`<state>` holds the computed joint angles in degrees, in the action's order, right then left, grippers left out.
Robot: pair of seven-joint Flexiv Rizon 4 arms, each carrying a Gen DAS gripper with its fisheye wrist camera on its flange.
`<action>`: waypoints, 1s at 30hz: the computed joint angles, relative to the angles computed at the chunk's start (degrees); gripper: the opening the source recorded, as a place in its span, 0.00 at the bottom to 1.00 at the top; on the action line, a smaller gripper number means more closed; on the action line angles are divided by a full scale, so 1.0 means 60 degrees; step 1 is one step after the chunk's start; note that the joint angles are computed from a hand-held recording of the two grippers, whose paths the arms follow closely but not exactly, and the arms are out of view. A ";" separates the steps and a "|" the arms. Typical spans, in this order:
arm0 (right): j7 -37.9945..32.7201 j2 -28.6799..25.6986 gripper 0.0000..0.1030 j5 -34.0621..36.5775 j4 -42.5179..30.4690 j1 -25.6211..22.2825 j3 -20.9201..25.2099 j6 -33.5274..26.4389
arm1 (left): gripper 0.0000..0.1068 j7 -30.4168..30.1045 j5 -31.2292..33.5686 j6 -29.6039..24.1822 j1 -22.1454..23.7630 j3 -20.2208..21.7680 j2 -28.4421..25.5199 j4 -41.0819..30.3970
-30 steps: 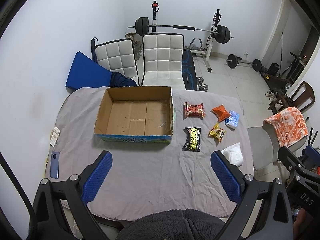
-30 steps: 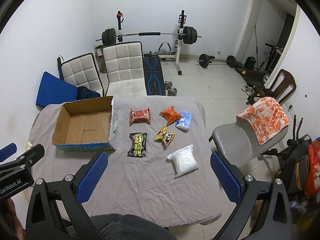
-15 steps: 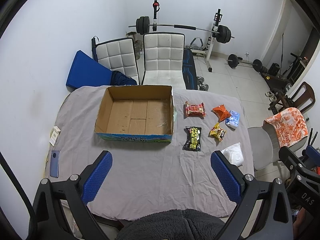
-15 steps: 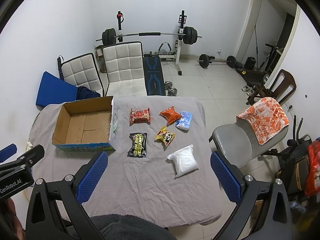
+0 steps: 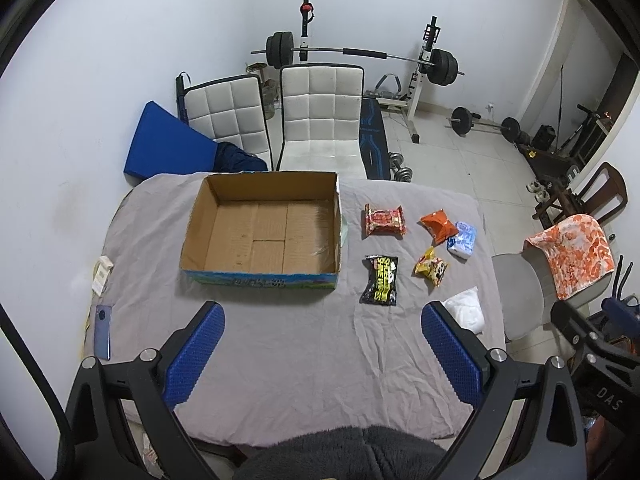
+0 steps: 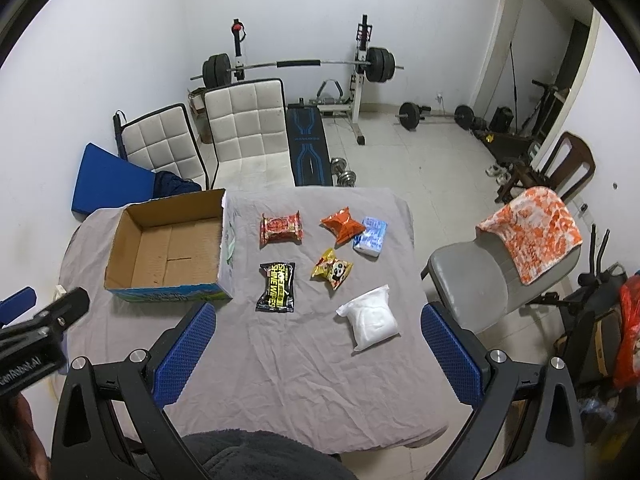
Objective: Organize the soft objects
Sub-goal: 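Grasp the black shoe shine wipes packet with left tool while right tool grasps the white zip bag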
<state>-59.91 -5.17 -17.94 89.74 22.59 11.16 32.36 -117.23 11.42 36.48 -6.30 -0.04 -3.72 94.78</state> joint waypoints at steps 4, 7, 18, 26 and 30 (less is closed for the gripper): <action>-0.0333 -0.0700 1.00 0.0563 -0.0437 -0.0189 -0.0220 -0.0357 | 0.95 0.0475 -0.0379 0.0273 0.0087 -0.0080 -0.0923 -0.0492; -0.0744 -0.1433 1.00 0.0927 -0.0840 -0.0426 -0.0434 -0.0689 | 0.95 0.0941 -0.0747 0.0490 0.0064 -0.0091 -0.1765 -0.0922; -0.2735 -0.4916 1.00 0.1676 -0.2497 -0.1247 -0.0840 -0.1696 | 0.95 0.2029 -0.1783 -0.0653 -0.0357 -0.0039 -0.5510 -0.3788; -0.3351 -0.6559 1.00 0.2089 -0.3355 -0.1592 -0.0829 -0.2068 | 0.90 0.2933 -0.2452 -0.2874 -0.0562 -0.0085 -0.8471 -0.6951; -0.3569 -0.7089 1.00 0.2222 -0.3685 -0.1675 -0.0824 -0.2256 | 0.80 0.2975 -0.2398 -0.4060 -0.0647 0.0135 -0.9654 -0.8488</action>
<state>-81.32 -47.71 -4.61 67.63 12.54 6.22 18.82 -99.38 -2.97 12.13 -10.18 0.78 -61.65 43.85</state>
